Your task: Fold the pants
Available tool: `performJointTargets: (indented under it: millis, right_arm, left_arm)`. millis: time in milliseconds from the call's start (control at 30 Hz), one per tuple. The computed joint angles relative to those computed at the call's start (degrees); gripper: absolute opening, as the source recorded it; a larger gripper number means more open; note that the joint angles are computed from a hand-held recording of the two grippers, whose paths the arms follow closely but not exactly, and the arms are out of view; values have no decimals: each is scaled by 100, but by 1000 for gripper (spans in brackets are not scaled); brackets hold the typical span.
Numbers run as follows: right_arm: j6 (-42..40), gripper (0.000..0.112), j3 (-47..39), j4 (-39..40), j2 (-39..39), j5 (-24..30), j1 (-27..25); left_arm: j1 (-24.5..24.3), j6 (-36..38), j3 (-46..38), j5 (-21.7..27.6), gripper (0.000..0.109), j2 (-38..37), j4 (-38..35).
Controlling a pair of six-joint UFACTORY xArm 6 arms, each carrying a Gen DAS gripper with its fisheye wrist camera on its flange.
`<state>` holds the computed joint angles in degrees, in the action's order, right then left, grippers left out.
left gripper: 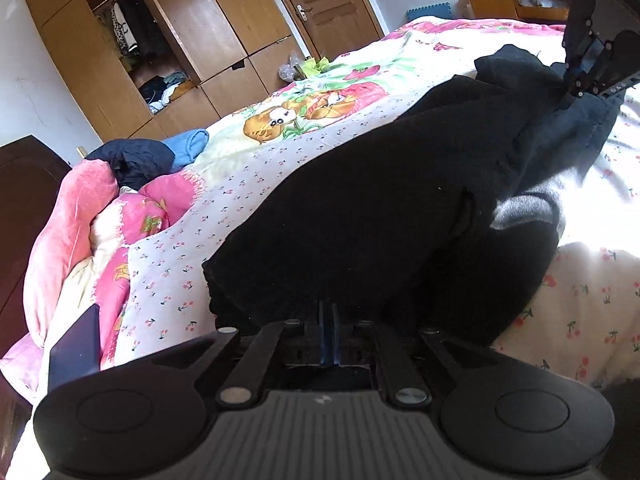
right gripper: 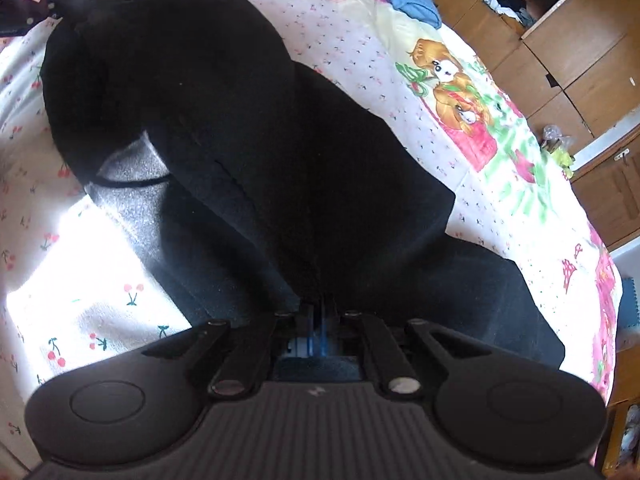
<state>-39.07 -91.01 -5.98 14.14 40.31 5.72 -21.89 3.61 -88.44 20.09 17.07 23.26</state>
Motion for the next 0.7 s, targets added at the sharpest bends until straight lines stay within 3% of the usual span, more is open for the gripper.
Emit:
performJointTargets:
  millis: [167, 300, 400, 500, 600, 700]
  right_arm:
    - [12, 5, 55, -412, -90, -157, 112]
    - [32, 5, 58, -515, -79, -81, 152]
    - [106, 5, 65, -562, -57, -99, 192]
    - [101, 5, 127, -632, -51, -168, 238]
    - [110, 6, 140, -666, 0, -249, 252]
    - [224, 5, -8, -771, 184, -185, 262]
  left_arm:
    - [91, -284, 76, -190, 31, 68, 869]
    - [61, 584, 465, -348, 34, -198, -38]
    - [61, 480, 733, -563, 49, -320, 552]
    - [65, -267, 605, -724, 52, -152, 1764]
    - [28, -595, -46, -594, 52, 358, 2060]
    - [4, -379, -787, -256, 33, 822, 1860]
